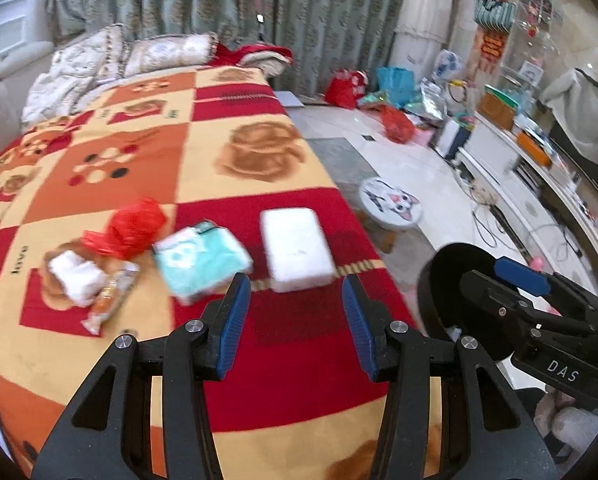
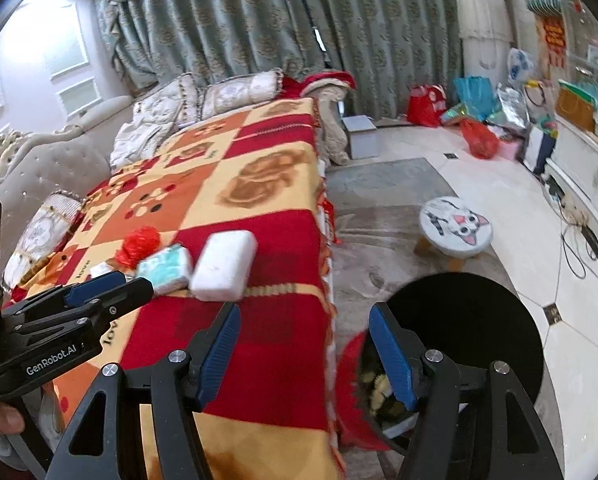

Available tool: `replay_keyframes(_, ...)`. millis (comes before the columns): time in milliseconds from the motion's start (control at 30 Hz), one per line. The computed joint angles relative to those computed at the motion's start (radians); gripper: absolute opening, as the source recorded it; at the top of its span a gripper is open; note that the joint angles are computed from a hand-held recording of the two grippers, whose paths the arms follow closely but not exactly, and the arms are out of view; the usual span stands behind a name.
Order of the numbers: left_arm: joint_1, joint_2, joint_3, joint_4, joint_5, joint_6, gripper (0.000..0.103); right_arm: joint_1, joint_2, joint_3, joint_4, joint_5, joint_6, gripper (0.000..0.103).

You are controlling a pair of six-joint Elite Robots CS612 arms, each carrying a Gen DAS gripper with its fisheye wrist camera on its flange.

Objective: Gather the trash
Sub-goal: 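Move both open tools back over the items on the blanket, then grasp the white tissues with left tool while right tool grasps teal tissue pack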

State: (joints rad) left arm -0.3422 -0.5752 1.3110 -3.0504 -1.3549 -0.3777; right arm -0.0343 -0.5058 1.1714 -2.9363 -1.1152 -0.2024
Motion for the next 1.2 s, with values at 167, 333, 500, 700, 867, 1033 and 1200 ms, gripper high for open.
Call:
replay_keyframes(167, 0.013, -0.027, 0.047, -0.033, 0.035, -0.019, 0.046, 0.023, -0.006, 0.002, -0.002, 0.006, -0.022, 0.065)
replay_keyframes(333, 0.022, -0.049, 0.090, -0.065, 0.071, -0.029, 0.046, 0.042, -0.013, 0.006, -0.002, 0.015, -0.040, 0.065)
replay_keyframes(500, 0.028, -0.071, 0.132, -0.091, 0.107, -0.040, 0.046, 0.059, -0.020, 0.014, -0.007, 0.026, -0.057, 0.065)
replay_keyframes(700, 0.038, -0.091, 0.170, -0.114, 0.132, -0.059, 0.046, 0.077, -0.027, 0.021, 0.003, 0.029, -0.084, 0.067)
replay_keyframes(867, 0.050, -0.106, 0.201, -0.119, 0.136, -0.077, 0.046, 0.091, -0.031, 0.026, 0.025, 0.029, -0.113, 0.068)
replay_keyframes(1033, 0.072, -0.116, 0.229, -0.104, 0.123, -0.102, 0.046, 0.107, -0.026, 0.016, 0.065, 0.019, -0.150, 0.068)
replay_keyframes(1200, 0.096, -0.118, 0.253, -0.085, 0.121, -0.130, 0.046, 0.121, -0.010, -0.004, 0.117, 0.016, -0.187, 0.068)
